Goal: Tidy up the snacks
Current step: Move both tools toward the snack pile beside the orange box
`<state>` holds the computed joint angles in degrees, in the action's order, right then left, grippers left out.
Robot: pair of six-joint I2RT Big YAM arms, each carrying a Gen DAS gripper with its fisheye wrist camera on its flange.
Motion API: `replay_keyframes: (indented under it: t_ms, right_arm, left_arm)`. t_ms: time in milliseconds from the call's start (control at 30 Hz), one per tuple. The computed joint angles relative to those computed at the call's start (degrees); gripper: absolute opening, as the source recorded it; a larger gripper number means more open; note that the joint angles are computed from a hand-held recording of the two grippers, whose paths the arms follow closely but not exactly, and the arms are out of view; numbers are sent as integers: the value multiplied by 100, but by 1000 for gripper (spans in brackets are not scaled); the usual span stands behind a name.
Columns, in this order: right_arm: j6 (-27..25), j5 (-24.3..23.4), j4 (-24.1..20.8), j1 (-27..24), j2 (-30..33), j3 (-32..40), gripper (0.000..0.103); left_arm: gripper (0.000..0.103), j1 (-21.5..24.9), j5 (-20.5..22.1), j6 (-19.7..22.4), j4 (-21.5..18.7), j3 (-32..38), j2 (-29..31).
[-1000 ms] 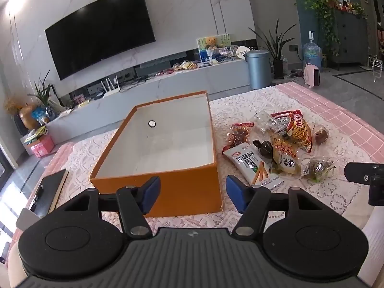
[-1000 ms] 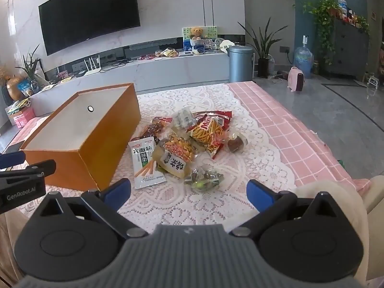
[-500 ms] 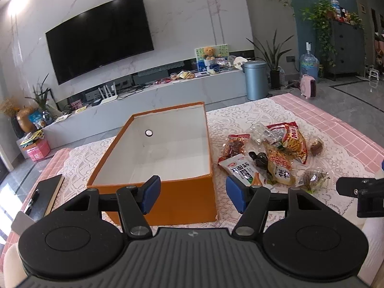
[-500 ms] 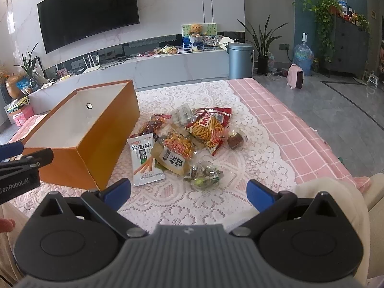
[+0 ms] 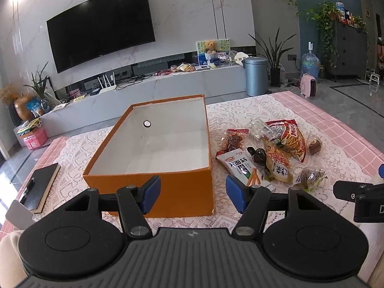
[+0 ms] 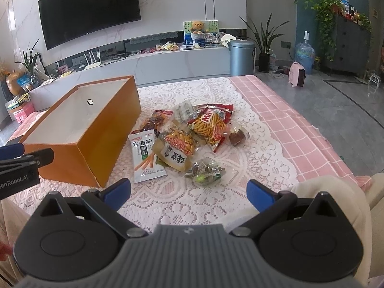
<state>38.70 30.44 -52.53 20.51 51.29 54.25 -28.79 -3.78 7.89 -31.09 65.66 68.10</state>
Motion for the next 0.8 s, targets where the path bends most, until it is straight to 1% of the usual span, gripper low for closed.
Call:
replay_keyframes:
  t_ms: [133,400,567,800]
  right_arm:
    - [12,-1,-11,6,5,-1,99]
    - [-18,-70,10,-20,18,-16,99]
    - [-6,-102,-80,1,107,30,99]
    - [-17,13,-200,90,225,134,99]
  left_arm:
    - [74,-4,-38,-8,-29,18,15]
    - [74,-10,-35,-16,-236,64,73]
    - [75,26,-7,-50,-264,53,90]
    - [75,97,90,-122,-305,54,106]
